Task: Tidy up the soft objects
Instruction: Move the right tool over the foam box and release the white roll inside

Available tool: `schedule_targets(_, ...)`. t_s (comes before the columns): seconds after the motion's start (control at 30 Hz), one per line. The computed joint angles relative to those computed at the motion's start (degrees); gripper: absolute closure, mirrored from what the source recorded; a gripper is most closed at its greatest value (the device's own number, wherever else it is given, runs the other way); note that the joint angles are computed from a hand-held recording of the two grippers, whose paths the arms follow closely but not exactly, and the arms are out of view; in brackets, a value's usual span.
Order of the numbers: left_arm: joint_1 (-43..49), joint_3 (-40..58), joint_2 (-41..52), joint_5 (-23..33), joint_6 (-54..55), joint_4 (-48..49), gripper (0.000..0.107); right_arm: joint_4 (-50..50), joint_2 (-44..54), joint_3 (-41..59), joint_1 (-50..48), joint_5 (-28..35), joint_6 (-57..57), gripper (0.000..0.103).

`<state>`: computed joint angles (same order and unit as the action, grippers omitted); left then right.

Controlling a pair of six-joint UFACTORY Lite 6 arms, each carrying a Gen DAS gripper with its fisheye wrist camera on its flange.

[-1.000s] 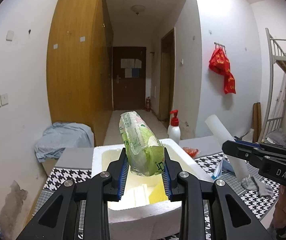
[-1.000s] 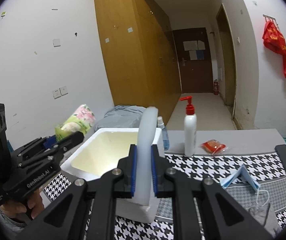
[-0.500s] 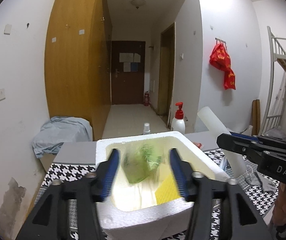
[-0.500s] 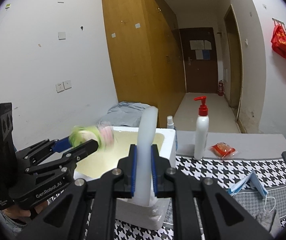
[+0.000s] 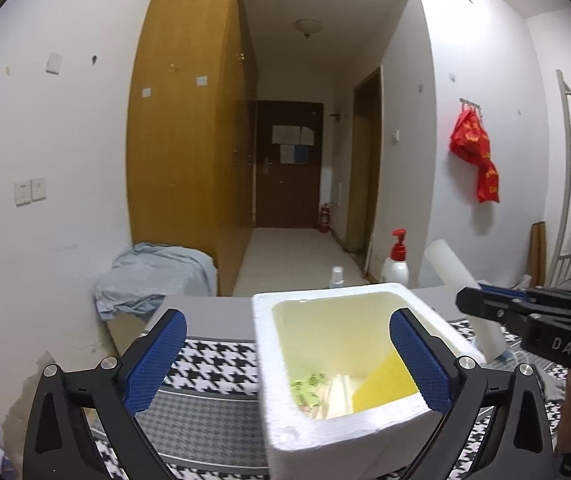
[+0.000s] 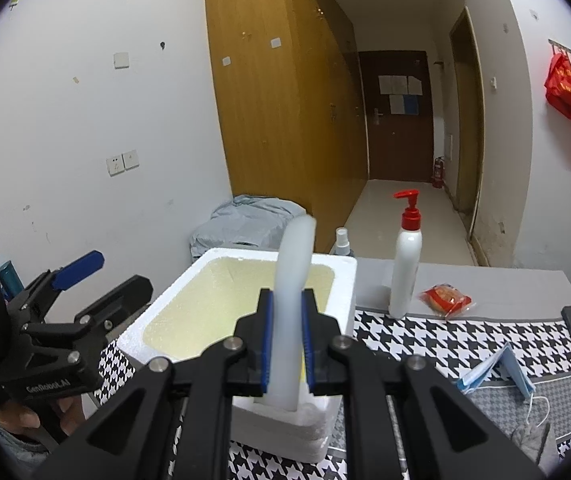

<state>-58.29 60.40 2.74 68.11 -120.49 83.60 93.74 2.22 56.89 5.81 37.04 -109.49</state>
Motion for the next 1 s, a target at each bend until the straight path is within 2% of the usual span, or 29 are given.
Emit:
schedule_targets(0.4, -1.6, -3.4, -3.6, 4.2, -1.6, -1.1, 0.005, -0.7, 1.6, 2.2, 5.2, -2.1, 0.9, 0.086)
schedule_targets(0.77, -1.3, -6.0, -5.2, 3.9, -3.3, -1.2, 0.005, -1.9, 6.1, 6.5, 7.8, -4.8, 3.5, 0.081)
schedule_targets(0.8, -1.4, -6.2, -5.4, 4.0, -3.4, -1.2, 0.005, -2.0, 6.1, 6.6, 7.9, -4.9, 3.4, 0.074)
schedule_targets(0.83, -1.4, -6.6, -5.8, 4.1, -3.6, -1.1, 0.005, -2.3, 6.1, 6.6, 8.0, -5.0, 3.4, 0.055)
schedule_targets(0.87, -1.4, -6.7, -5.8, 4.2, -3.6, -1.0, 0.005, -2.5, 5.9, 6.5, 8.0, -5.1, 3.6, 0.042)
schedule_targets(0.9, -1.5, -6.6, -5.8, 4.2, -3.5, -1.1, 0.005, -2.1, 5.6, 6.1, 7.8, -5.0, 3.5, 0.023)
schedule_targets(0.93, -1.4, -6.7, -5.8, 4.2, -3.4, -1.2, 0.005, -0.6, 5.0, 5.2, 7.3, -4.4, 2.4, 0.014)
schedule_targets(1.0, -1.2, -6.6, -5.8, 4.3, -3.3, -1.4, 0.005, 0.8, 4.4, 4.5, 6.8, -3.6, 1.4, 0.011)
